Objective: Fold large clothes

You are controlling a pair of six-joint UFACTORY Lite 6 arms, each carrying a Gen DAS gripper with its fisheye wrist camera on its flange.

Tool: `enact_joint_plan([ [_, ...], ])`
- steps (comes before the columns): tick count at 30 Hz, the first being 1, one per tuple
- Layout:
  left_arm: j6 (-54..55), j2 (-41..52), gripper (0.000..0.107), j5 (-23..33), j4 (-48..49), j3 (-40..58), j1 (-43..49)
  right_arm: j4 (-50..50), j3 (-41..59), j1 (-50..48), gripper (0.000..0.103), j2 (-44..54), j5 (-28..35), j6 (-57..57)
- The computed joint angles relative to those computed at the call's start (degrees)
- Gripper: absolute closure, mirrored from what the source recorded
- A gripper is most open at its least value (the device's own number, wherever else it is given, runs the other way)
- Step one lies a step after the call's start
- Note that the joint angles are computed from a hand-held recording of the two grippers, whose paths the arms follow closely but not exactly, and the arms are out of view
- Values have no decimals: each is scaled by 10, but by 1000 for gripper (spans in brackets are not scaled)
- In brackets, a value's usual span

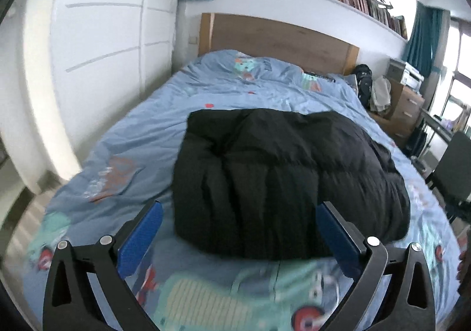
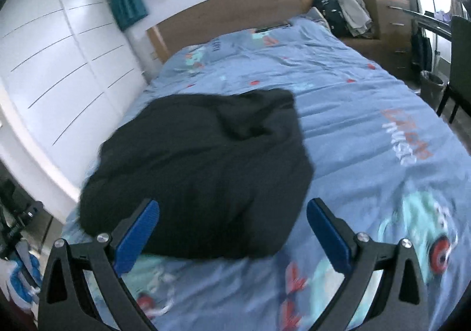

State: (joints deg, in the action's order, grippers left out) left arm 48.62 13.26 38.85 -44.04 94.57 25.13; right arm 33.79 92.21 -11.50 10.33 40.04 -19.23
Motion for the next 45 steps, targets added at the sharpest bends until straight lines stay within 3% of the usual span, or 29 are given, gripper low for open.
enact_joint_plan([
  [2, 40, -96, 5, 4, -22, -97, 24, -6, -74, 30, 2, -94, 4, 22],
  [7, 125, -289, 5, 8, -73, -274, 103, -169, -189, 141, 1, -268, 4, 186],
  [11, 187, -384, 5, 97, -139, -342, 203, -284, -253, 237, 1, -373, 28, 325],
  [15, 218, -462, 5, 141, -163, -387, 259, -441, -276, 368, 1, -441, 70, 495],
  [18, 257, -505, 5, 221, -198, -408, 324, -550, -277, 473, 1, -469, 116, 614],
  [24, 315, -551, 5, 342, -237, -431, 435, -705, -266, 655, 1, -482, 217, 766],
  [30, 331, -558, 5, 372, -246, -438, 467, -745, -271, 717, 1, -482, 255, 815],
  [45, 332, -560, 5, 339, -222, -456, 449, -759, -310, 722, 1, -496, 262, 841],
])
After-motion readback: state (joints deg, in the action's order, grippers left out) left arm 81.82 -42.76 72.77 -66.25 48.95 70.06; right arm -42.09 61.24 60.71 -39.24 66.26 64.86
